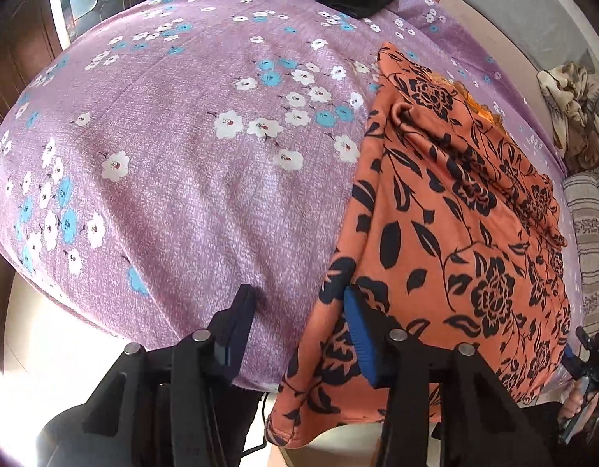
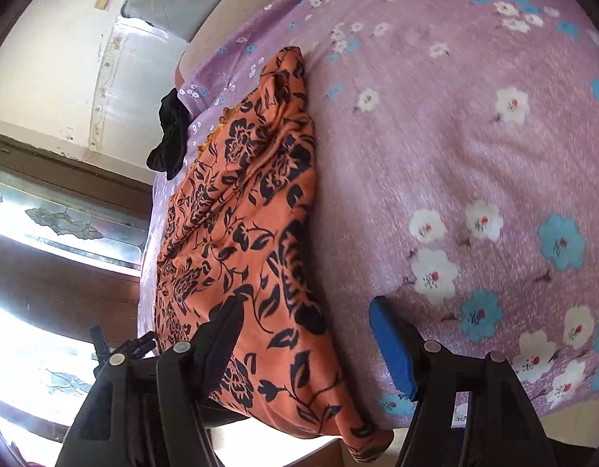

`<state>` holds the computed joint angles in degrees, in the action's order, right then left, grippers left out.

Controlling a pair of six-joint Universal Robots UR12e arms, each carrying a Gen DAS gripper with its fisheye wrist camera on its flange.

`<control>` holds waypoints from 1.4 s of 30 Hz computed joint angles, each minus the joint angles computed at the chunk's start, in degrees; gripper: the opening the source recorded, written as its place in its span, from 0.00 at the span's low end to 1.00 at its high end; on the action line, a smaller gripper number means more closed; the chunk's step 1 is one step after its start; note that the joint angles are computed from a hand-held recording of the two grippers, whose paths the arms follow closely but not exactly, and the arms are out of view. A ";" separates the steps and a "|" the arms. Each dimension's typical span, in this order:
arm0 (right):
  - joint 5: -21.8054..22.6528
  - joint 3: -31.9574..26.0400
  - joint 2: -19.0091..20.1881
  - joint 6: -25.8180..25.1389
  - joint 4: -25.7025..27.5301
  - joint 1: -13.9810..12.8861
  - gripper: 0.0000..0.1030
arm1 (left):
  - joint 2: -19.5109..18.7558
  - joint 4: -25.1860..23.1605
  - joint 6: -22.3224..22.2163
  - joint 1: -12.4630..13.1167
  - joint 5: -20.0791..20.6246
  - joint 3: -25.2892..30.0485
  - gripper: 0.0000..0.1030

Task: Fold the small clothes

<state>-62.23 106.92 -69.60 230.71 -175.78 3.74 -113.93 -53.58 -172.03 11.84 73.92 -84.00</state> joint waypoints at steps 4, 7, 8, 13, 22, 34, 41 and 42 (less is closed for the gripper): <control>8.21 0.28 2.03 3.77 -5.05 -0.49 0.49 | 0.55 -2.94 3.77 -0.14 -2.65 -0.19 0.44; 9.69 -1.82 2.56 -1.87 -0.10 1.19 0.46 | 0.37 -6.08 5.39 -0.05 -2.89 0.17 0.44; 10.63 -2.45 2.75 -3.20 0.94 1.53 0.46 | 0.54 -7.24 6.15 0.06 -3.30 0.14 0.44; 9.71 -3.74 2.73 -6.70 5.56 2.57 0.47 | 0.82 -14.42 8.08 -0.33 -0.74 0.06 0.44; 7.75 -4.44 2.09 -8.56 8.88 3.44 0.62 | 0.86 -18.39 6.63 -0.22 -0.55 0.21 0.25; 1.05 -7.74 1.34 -11.15 7.61 4.83 0.08 | 1.93 -19.84 10.22 -0.10 -5.08 3.09 0.08; 5.67 -12.46 4.90 -3.30 -5.57 2.54 0.08 | -0.17 -20.61 12.04 0.35 -18.30 11.24 0.08; 5.69 -13.46 5.70 -2.67 -6.74 2.30 0.08 | -0.97 -19.23 11.30 0.10 -19.38 12.68 0.08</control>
